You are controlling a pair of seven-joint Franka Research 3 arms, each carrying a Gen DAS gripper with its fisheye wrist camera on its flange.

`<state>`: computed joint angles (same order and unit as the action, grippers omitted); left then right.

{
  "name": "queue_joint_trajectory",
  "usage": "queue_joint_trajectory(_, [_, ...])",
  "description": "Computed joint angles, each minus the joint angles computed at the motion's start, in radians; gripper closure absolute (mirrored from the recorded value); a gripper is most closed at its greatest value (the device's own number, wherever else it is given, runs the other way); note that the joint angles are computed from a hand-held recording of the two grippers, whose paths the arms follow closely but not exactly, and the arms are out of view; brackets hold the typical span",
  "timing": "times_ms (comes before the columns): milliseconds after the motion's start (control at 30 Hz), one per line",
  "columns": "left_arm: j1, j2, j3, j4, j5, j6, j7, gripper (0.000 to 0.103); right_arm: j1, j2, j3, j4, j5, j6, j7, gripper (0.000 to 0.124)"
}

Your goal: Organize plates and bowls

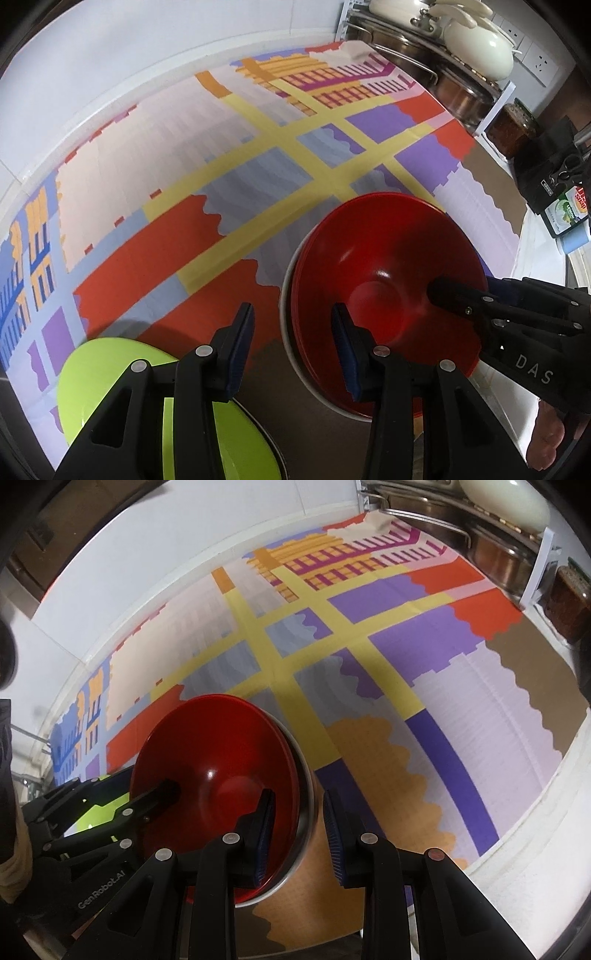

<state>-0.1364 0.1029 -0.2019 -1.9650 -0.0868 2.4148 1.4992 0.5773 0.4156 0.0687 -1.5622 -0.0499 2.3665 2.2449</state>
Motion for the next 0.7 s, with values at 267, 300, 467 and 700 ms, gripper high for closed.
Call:
queue_joint_trajectory(267, [0.012,0.035,-0.010,0.034,-0.076,-0.060,0.036,0.073,-0.011,0.018,0.009,0.014,0.043,-0.007,-0.028,0.096])
queue_joint_trajectory(300, [0.012,0.040,-0.010,0.037,-0.080,-0.067,0.033,0.073,-0.013,0.019,0.010,0.016,0.049,-0.009,-0.028,0.096])
queue_joint_trajectory(467, [0.017,0.040,-0.011,0.032,-0.112,-0.060,0.029,0.074,-0.023,0.032,0.018,0.026,0.097,-0.027,-0.026,0.096])
queue_joint_trajectory(700, [0.014,0.037,-0.009,0.030,-0.103,-0.063,0.005,0.074,-0.005,0.042,0.005,0.039,0.081,-0.047,0.014,0.098])
